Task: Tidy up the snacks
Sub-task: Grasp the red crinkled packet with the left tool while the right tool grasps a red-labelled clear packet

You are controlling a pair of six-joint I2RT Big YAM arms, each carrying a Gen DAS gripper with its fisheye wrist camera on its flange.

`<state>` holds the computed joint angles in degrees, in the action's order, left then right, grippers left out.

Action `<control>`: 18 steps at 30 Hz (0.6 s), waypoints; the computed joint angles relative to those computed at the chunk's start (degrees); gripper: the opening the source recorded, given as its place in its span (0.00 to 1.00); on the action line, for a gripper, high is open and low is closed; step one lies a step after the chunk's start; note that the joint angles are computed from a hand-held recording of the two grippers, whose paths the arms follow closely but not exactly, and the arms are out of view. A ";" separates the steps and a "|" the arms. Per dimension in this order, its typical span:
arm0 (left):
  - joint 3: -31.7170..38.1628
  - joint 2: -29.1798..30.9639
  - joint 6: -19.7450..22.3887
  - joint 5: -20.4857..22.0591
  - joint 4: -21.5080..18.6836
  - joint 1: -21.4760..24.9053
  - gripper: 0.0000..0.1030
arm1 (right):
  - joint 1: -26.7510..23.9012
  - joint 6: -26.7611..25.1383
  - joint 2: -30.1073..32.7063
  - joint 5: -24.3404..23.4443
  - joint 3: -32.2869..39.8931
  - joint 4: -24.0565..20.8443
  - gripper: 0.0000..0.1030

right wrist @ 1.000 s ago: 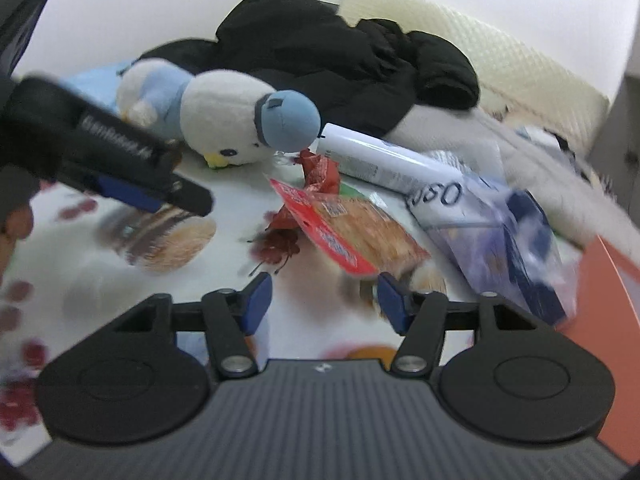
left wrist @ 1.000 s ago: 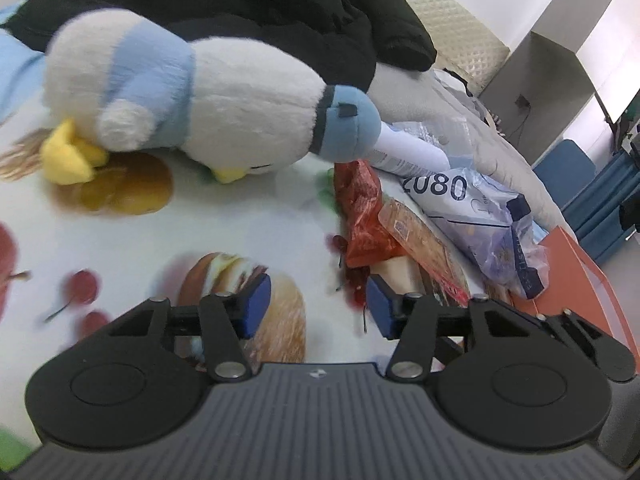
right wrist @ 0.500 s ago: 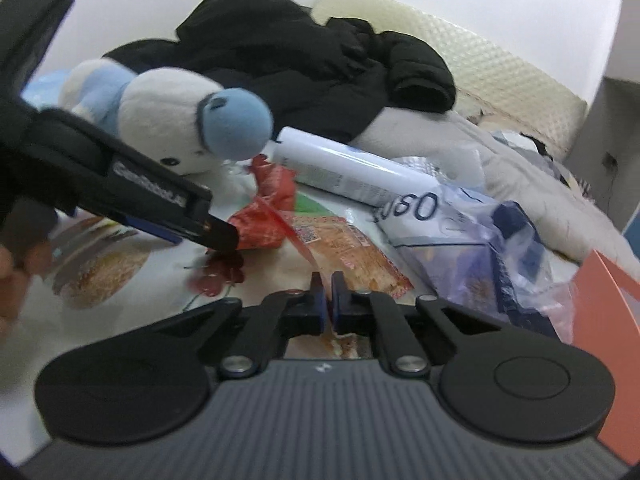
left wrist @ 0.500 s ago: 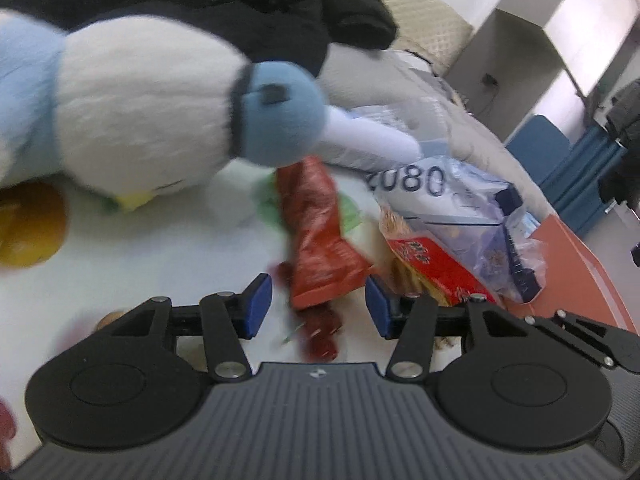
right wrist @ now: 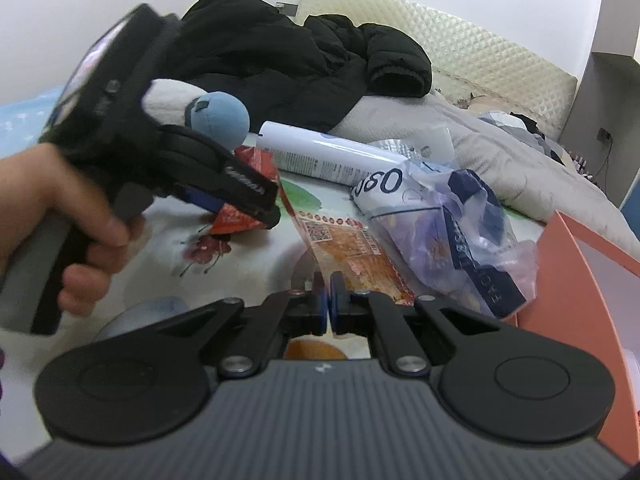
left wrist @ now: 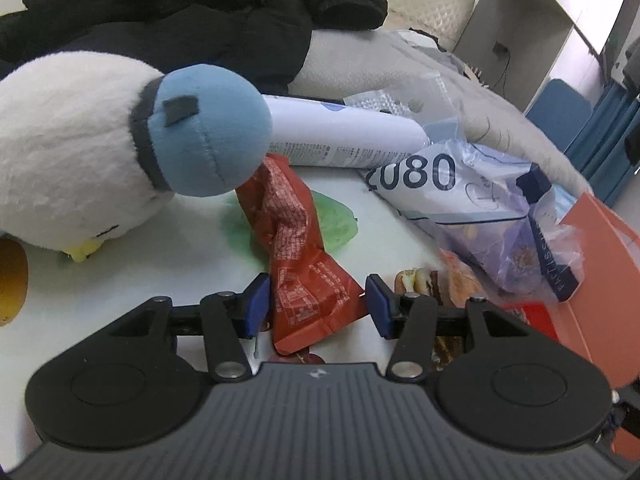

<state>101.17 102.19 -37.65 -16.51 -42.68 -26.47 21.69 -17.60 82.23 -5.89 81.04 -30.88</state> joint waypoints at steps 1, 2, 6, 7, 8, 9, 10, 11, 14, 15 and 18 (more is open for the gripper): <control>0.30 0.12 -0.01 -0.12 -0.40 -0.09 0.51 | -0.11 -0.08 -0.30 -0.26 -0.25 -0.26 0.04; 0.22 -0.06 -0.12 -0.25 -0.69 -0.13 0.47 | -0.19 -0.24 -0.62 -0.40 -0.59 -0.52 0.04; -0.65 -1.21 -1.32 0.57 -1.35 -0.23 0.31 | -0.39 -1.35 -2.73 -0.84 -2.80 -1.48 0.04; -0.85 -1.51 -1.29 0.44 -1.93 -0.42 0.30 | -0.36 -1.67 -3.27 -0.97 -3.34 -1.87 0.04; -1.42 -2.06 -1.55 0.41 -2.16 -0.72 0.30 | -0.32 -1.94 -3.84 -1.04 -3.95 -2.24 0.04; -2.13 -2.66 -1.97 0.40 -2.12 -1.06 0.30 | -0.29 -2.16 -4.52 -1.17 -4.67 -2.58 0.04; -2.87 -3.28 -2.31 0.45 -2.13 -1.45 0.30 | -0.23 -2.47 -5.28 -1.20 -5.49 -2.84 0.04; -3.66 -3.97 -2.65 0.25 -2.27 -1.93 0.30 | -0.13 -2.78 -6.11 -1.07 -6.35 -3.03 0.04; -6.08 -6.34 -4.52 -0.97 -3.16 -3.63 0.30 | -0.05 -3.37 -8.75 -1.44 -8.68 -4.43 0.04; -7.11 -7.26 -5.48 -1.01 -3.18 -4.19 0.30 | -0.08 -3.53 -9.72 -1.67 -9.45 -4.99 0.04; -9.37 -9.57 -6.59 -2.91 -4.77 -6.45 0.30 | -0.15 -4.82 -12.97 -2.32 -11.85 -6.67 0.04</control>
